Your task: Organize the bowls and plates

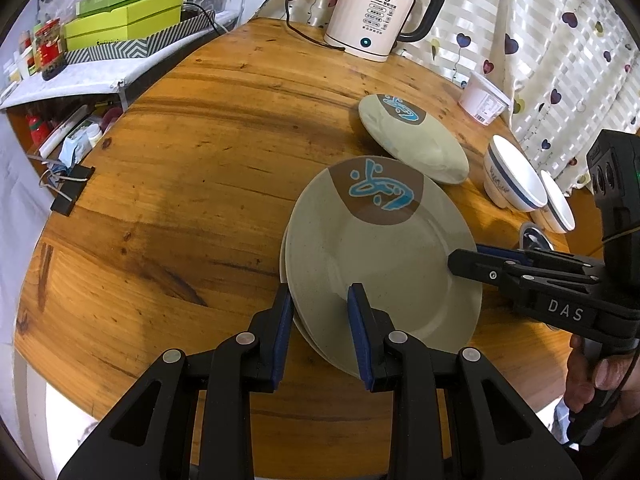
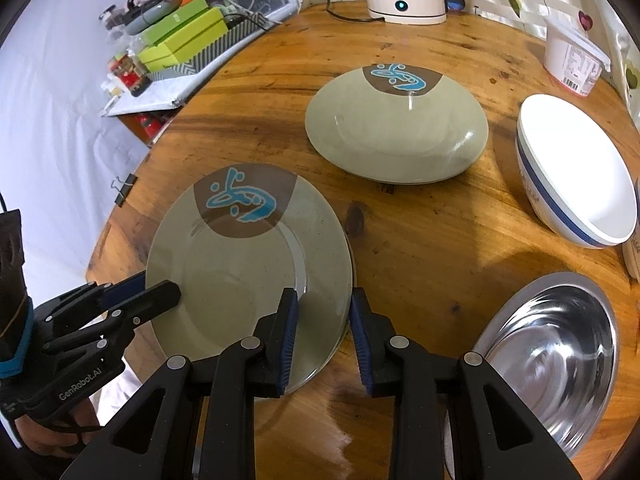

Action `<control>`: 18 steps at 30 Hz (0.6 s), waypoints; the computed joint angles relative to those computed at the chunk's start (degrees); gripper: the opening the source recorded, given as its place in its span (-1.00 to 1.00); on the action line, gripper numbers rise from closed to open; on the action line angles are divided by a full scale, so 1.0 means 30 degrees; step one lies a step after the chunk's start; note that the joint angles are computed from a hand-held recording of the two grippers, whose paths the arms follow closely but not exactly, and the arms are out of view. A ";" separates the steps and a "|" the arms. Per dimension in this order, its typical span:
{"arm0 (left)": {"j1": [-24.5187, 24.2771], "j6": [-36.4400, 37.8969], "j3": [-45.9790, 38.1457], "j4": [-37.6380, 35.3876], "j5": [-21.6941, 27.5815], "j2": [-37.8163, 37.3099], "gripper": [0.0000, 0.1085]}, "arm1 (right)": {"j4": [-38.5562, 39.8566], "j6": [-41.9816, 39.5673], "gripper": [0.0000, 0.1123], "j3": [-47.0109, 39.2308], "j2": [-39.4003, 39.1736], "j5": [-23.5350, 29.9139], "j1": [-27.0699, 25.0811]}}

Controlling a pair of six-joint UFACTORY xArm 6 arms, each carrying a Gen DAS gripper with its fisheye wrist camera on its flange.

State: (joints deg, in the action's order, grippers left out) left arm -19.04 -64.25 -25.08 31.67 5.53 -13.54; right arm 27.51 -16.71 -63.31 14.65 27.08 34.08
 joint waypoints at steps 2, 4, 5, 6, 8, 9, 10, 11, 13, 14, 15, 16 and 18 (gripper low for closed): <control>0.0025 -0.0379 -0.0024 0.0464 0.0041 0.0003 -0.46 | -0.0114 0.0041 -0.51 0.0038 -0.0030 -0.0064 0.0012; 0.0072 -0.0561 -0.0020 0.0712 -0.0003 0.0014 -0.46 | -0.0238 0.0072 -0.51 0.0085 -0.0056 -0.0139 0.0009; 0.0102 -0.0687 -0.0015 0.0847 -0.0047 0.0029 -0.46 | -0.0415 0.0173 -0.51 0.0106 -0.0042 -0.0206 0.0008; 0.0116 -0.0742 0.0004 0.0910 -0.0068 0.0020 -0.46 | -0.0596 0.0358 -0.50 0.0129 -0.0062 -0.0212 0.0036; 0.0170 -0.0561 0.0104 0.0722 -0.0286 0.0018 -0.46 | -0.0399 0.0228 -0.50 0.0193 -0.0071 -0.0280 0.0057; 0.0217 -0.0608 0.0138 0.0804 -0.0355 0.0004 -0.46 | -0.0255 0.0108 -0.50 0.0222 -0.0091 -0.0291 0.0047; 0.0200 -0.0640 0.0123 0.0810 -0.0338 0.0007 -0.46 | -0.0098 -0.0034 -0.50 0.0263 -0.0116 -0.0321 0.0036; 0.0231 -0.0661 0.0128 0.0831 -0.0407 0.0026 -0.46 | 0.0023 -0.0132 -0.50 0.0267 -0.0118 -0.0317 0.0027; 0.0273 -0.0553 0.0124 0.0751 -0.0523 0.0075 -0.46 | 0.0309 -0.0363 -0.48 0.0342 -0.0168 -0.0353 0.0017; 0.0298 -0.0396 0.0144 0.0590 -0.0557 0.0064 -0.46 | 0.0454 -0.0488 -0.44 0.0393 -0.0213 -0.0373 0.0008; 0.0344 -0.0265 0.0174 0.0447 -0.0609 0.0055 -0.46 | 0.0519 -0.0543 -0.41 0.0432 -0.0245 -0.0406 -0.0001; 0.0405 -0.0272 0.0209 0.0452 -0.0638 0.0042 -0.45 | 0.0615 -0.0610 -0.36 0.0459 -0.0271 -0.0423 -0.0014; 0.0584 -0.0710 0.0324 0.0887 -0.0698 -0.0081 -0.39 | 0.0868 -0.0768 -0.34 0.0517 -0.0323 -0.0425 -0.0065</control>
State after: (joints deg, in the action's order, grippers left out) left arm -17.29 -66.38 -24.10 34.33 3.44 -13.78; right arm 30.12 -19.01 -61.76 13.68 25.81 33.88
